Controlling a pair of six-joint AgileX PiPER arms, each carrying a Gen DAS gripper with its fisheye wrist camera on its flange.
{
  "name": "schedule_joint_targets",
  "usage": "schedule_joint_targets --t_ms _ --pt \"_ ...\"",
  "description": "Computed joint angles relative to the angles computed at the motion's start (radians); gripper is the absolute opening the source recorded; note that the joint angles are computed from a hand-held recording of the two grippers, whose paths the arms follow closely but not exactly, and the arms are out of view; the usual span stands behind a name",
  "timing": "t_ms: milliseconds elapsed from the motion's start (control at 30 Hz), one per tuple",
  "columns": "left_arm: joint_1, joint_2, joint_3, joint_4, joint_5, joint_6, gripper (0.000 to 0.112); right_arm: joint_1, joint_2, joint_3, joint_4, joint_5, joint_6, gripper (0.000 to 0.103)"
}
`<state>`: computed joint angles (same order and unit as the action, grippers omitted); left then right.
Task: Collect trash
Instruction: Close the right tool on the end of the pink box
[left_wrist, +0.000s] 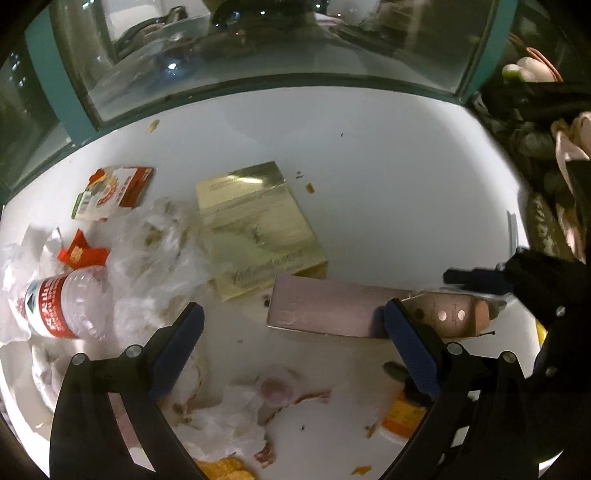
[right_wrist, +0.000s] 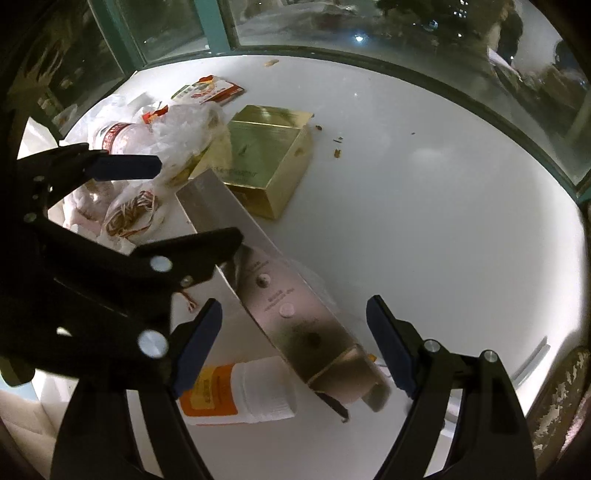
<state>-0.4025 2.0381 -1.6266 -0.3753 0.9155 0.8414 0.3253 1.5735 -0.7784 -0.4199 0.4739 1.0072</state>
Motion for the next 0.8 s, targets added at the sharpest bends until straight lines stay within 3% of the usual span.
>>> schedule_joint_targets --t_ms 67,133,233,367,533,733,800 --pt "-0.005 0.020 -0.028 -0.003 0.012 -0.026 0.095 -0.007 0.002 0.005 -0.016 -0.007 0.018 0.077" --pt "-0.009 0.033 -0.046 -0.002 0.016 -0.051 0.095 -0.015 0.010 0.003 -0.018 -0.009 0.016 0.069" --pt "-0.012 0.028 -0.030 -0.008 -0.019 -0.056 0.095 -0.035 0.022 0.004 0.018 -0.034 -0.036 0.066" --pt "-0.006 0.015 -0.011 -0.045 -0.027 -0.035 0.079 -0.034 0.020 0.011 0.027 -0.046 -0.062 0.061" --pt "0.010 0.015 -0.025 -0.055 0.003 -0.042 0.072 -0.016 0.015 0.003 0.067 -0.036 -0.120 0.040" --pt "0.038 0.018 -0.054 -0.027 0.054 -0.092 0.072 0.003 0.001 -0.010 0.041 0.010 -0.061 0.034" --pt "0.050 0.029 -0.081 -0.041 0.107 -0.090 0.072 0.020 -0.017 -0.006 0.000 0.029 -0.017 0.034"
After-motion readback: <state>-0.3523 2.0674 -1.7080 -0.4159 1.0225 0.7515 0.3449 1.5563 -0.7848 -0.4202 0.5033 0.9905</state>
